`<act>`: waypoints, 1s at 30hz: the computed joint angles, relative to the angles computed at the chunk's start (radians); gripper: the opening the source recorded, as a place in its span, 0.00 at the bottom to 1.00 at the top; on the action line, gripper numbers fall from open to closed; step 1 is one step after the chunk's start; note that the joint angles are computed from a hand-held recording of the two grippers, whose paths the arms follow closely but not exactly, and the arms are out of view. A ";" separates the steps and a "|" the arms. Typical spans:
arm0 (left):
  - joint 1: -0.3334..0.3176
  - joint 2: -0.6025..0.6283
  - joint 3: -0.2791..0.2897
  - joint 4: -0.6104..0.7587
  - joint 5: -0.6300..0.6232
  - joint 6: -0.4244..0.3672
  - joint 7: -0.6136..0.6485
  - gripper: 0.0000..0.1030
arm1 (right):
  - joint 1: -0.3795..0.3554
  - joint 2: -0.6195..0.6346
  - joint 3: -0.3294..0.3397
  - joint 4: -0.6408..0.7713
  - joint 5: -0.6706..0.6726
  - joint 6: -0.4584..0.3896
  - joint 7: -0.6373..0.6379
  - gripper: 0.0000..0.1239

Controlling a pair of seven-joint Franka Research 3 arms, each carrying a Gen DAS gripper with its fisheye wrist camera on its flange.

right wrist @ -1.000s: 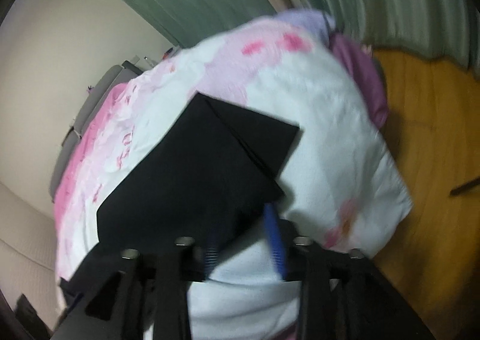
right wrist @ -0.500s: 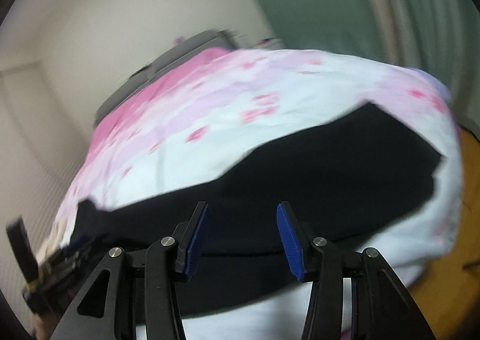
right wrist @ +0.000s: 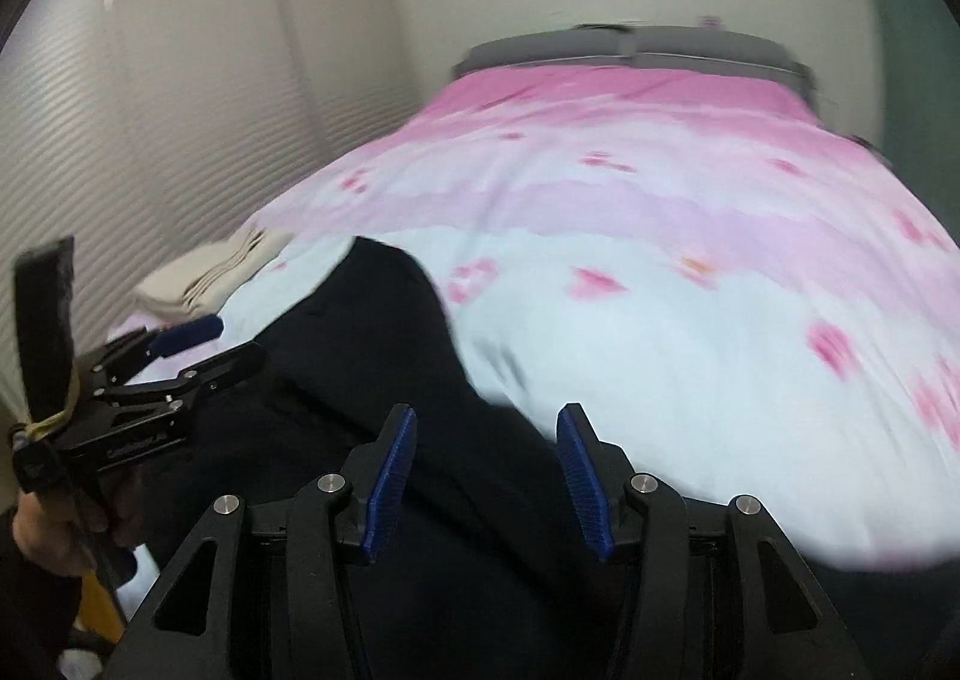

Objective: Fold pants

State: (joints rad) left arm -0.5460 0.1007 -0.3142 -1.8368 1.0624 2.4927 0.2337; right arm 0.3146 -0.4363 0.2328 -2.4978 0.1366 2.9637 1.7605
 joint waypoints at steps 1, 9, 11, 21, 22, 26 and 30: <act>0.013 0.007 0.013 0.004 0.007 0.015 -0.001 0.68 | 0.053 0.074 -0.050 0.064 0.018 -0.003 -0.054 0.41; 0.092 0.094 0.086 0.061 -0.042 0.097 0.062 0.68 | 0.126 0.628 -0.122 0.702 0.159 -0.271 -0.339 0.43; 0.099 0.099 0.099 0.057 -0.047 0.110 0.063 0.68 | 0.086 0.747 -0.086 0.867 0.206 -0.395 -0.369 0.43; 0.136 0.041 0.117 -0.029 -0.071 0.153 0.047 0.68 | 0.135 1.026 -0.116 1.250 0.134 -0.615 -0.340 0.05; 0.139 0.019 0.111 -0.048 -0.069 0.151 0.040 0.68 | 0.150 0.991 -0.123 1.201 0.113 -0.570 -0.342 0.05; 0.157 -0.122 0.072 -0.159 -0.049 0.125 0.015 0.68 | 0.210 0.853 -0.144 1.035 0.012 -0.404 -0.315 0.05; 0.186 -0.300 0.016 -0.294 -0.064 0.099 -0.011 0.68 | 0.286 0.697 -0.156 0.854 -0.142 -0.252 -0.231 0.05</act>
